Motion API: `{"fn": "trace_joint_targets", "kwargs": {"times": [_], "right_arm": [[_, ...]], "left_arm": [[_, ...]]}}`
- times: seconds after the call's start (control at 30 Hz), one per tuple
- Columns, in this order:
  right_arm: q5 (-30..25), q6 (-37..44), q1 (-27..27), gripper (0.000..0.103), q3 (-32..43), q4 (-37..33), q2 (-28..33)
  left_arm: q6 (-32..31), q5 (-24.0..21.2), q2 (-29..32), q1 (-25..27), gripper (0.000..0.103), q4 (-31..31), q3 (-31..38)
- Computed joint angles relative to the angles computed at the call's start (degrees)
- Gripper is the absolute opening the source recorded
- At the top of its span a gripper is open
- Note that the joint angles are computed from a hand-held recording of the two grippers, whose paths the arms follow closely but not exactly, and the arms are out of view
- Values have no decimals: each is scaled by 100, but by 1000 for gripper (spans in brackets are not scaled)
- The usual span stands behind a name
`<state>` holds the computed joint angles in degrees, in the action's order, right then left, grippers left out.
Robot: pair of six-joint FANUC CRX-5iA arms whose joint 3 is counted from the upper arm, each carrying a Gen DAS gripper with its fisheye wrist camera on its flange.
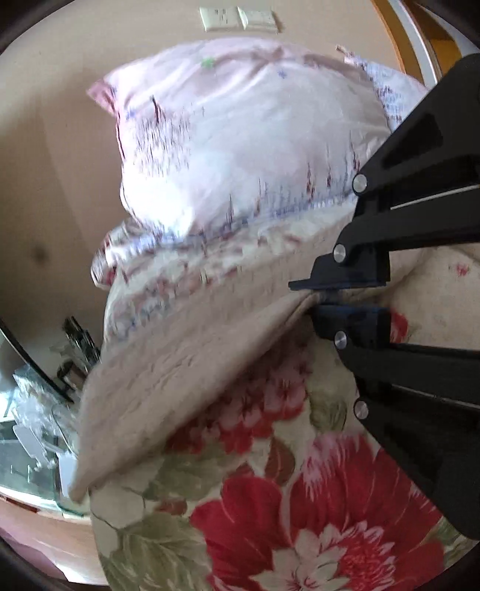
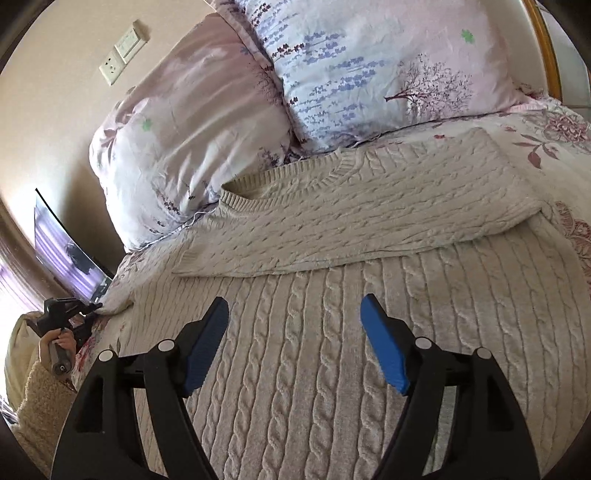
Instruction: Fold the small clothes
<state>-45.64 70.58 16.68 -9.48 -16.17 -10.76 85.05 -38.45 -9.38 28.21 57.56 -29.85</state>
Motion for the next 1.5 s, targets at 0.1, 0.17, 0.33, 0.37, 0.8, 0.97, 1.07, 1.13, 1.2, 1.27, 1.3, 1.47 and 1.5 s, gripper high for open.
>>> {"fn": "trace_joint_targets", "kwargs": {"times": [0.1, 0.17, 0.33, 0.37, 0.8, 0.97, 1.07, 1.13, 1.2, 1.27, 1.3, 1.47, 1.5], "right_arm": [[-19, 58, -81, 76, 22, -163, -1], [-25, 80, -98, 76, 30, -204, 0], [-106, 147, -81, 76, 71, -209, -27], [-126, 178, -101, 76, 78, -260, -48], [-104, -250, -272, 78, -131, 222, -507], [-146, -569, -313, 78, -186, 668, -569], [-217, -555, -338, 78, -83, 836, -522], [-301, -326, -298, 78, 77, 935, -443], [-405, 93, -232, 78, 291, 898, -327], [-543, 656, -116, 78, 563, 812, -168], [-560, 983, 5, 75, 694, 821, -82], [-571, 2556, 665, 57, 1398, 727, 563], [-682, 2788, 753, 51, 1604, 641, 770]], "left_arm": [[-523, 309, -113, -259, 5, 557, -42], [-941, 498, -150, -543, 5, 1060, -20], [-1872, 805, -64, -1393, 5, 2134, 176], [-2169, 847, -29, -1661, 5, 2421, 235], [-3562, 1025, 1172, -4297, 5, 3725, 985], [-1681, 388, 1934, -4300, 11, 1522, 1556], [-982, -384, 2185, -4102, 28, 679, 1877], [-1328, -535, 2069, -4043, 37, 820, 1772], [-1939, -634, 1736, -3923, 45, 1123, 1451], [-2439, -451, 1275, -3725, 46, 1250, 1034], [-2479, -355, 1143, -3653, 46, 1198, 936], [-1812, 90, 815, -3097, 36, 263, 729], [-1674, 90, 824, -3047, 35, 117, 758]]}}
